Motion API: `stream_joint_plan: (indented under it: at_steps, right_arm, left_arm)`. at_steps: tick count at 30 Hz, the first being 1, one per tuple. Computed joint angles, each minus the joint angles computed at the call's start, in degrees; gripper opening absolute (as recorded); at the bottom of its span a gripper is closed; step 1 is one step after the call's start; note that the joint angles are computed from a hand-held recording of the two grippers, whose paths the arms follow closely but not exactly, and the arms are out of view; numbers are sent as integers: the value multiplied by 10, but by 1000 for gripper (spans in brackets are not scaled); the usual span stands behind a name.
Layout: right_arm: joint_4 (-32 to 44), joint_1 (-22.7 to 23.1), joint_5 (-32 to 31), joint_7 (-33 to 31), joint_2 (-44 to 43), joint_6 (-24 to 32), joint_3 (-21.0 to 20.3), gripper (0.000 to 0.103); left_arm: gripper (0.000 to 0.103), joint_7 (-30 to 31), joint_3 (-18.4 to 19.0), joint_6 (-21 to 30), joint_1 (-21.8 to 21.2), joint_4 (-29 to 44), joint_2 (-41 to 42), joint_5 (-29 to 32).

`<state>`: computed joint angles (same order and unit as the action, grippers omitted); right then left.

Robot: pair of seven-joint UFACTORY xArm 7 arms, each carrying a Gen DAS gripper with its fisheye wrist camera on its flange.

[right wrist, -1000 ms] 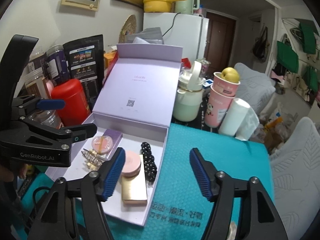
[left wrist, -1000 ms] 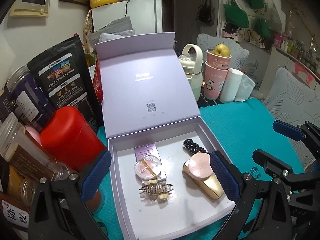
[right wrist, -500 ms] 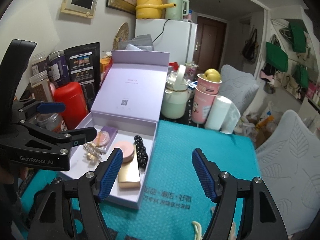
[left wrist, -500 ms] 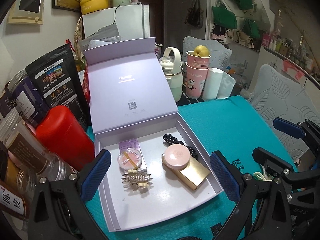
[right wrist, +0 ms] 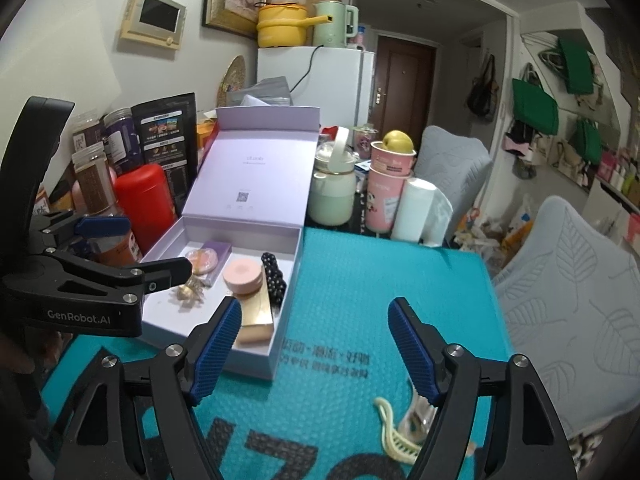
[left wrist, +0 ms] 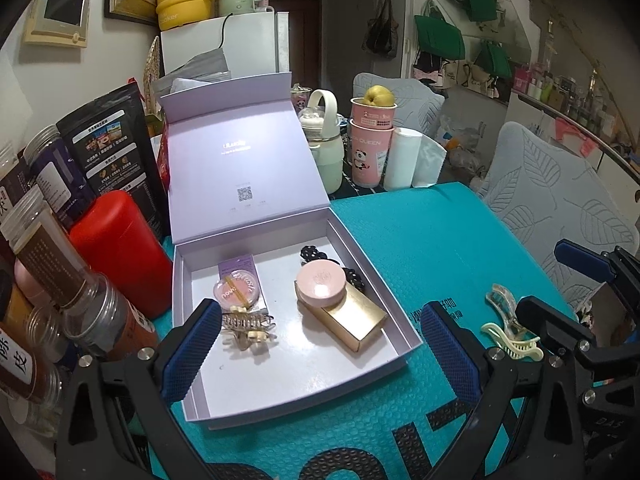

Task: Organize rigid objects
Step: 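Move both grippers over to the cream and marbled hair clips on the mat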

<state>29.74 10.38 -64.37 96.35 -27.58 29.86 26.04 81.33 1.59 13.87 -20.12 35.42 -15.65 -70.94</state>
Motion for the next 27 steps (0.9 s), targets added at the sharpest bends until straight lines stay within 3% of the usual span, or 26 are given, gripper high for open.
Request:
stream_joint_plan:
  at_steps: [10,23,27]
  right_arm:
    - [-56,7,37,20,-52,-6,15,77]
    - [-177,33,206,4,-177,7,35,77]
    - [-207,45,256,4,-206,13,47,77]
  left_arm:
    - [101,5,-2,0,-25,-41,-34,-15]
    - [101,65,-22,14,-47,-65,-41,-79]
    - [101,54,-35,30,-48,-66,-35,-73]
